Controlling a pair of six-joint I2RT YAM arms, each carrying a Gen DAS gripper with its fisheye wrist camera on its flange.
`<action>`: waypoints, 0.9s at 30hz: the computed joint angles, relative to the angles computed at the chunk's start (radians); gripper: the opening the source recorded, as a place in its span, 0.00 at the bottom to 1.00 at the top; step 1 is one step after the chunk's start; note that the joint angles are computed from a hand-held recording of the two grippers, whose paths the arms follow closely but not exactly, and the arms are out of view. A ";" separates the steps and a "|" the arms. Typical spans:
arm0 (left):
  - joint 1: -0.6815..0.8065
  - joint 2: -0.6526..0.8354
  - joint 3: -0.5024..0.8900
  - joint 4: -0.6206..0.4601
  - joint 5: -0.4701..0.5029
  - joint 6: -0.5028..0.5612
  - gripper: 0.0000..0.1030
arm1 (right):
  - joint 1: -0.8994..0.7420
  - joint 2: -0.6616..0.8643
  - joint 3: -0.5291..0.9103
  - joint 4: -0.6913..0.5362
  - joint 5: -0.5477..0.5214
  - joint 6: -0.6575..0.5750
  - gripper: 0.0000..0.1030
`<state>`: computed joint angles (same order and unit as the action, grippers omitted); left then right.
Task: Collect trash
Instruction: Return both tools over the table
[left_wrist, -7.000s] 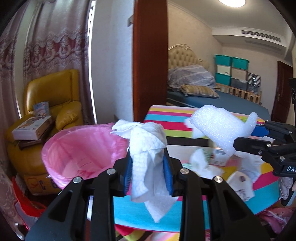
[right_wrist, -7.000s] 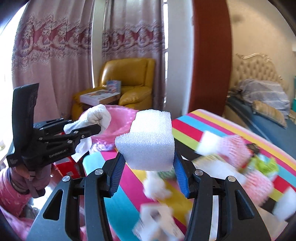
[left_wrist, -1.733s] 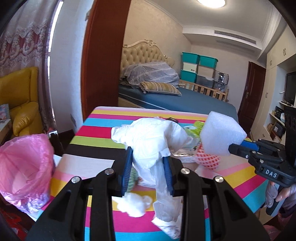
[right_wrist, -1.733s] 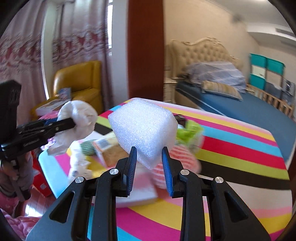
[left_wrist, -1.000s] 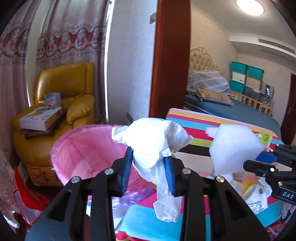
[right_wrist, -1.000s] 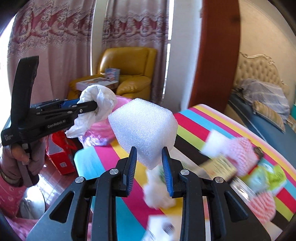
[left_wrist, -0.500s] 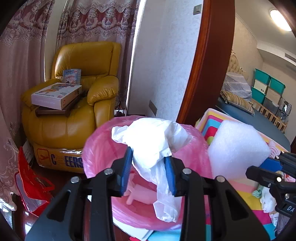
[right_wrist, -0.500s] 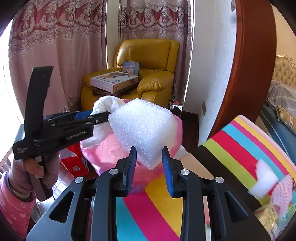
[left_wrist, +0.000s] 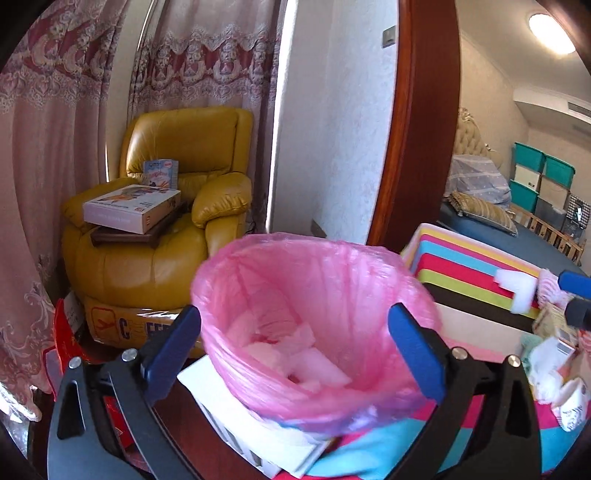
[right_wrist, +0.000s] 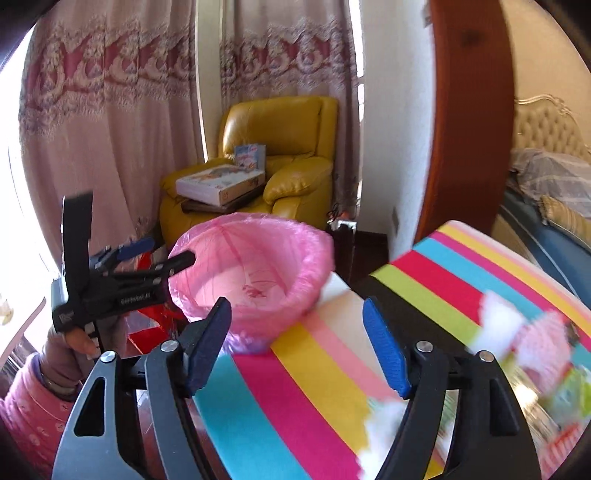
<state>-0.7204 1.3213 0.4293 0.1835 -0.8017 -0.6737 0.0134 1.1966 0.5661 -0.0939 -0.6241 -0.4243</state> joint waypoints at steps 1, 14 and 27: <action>-0.043 0.012 0.014 -0.012 -0.020 -0.018 0.95 | -0.048 -0.019 0.000 -0.030 -0.032 -0.025 0.70; -0.410 0.399 0.316 0.201 -0.050 0.091 0.95 | -0.879 0.209 0.126 -0.246 -0.361 -0.458 0.79; -0.491 0.650 0.522 0.178 -0.026 0.052 0.95 | -1.026 0.607 0.310 -0.153 -0.288 -0.361 0.79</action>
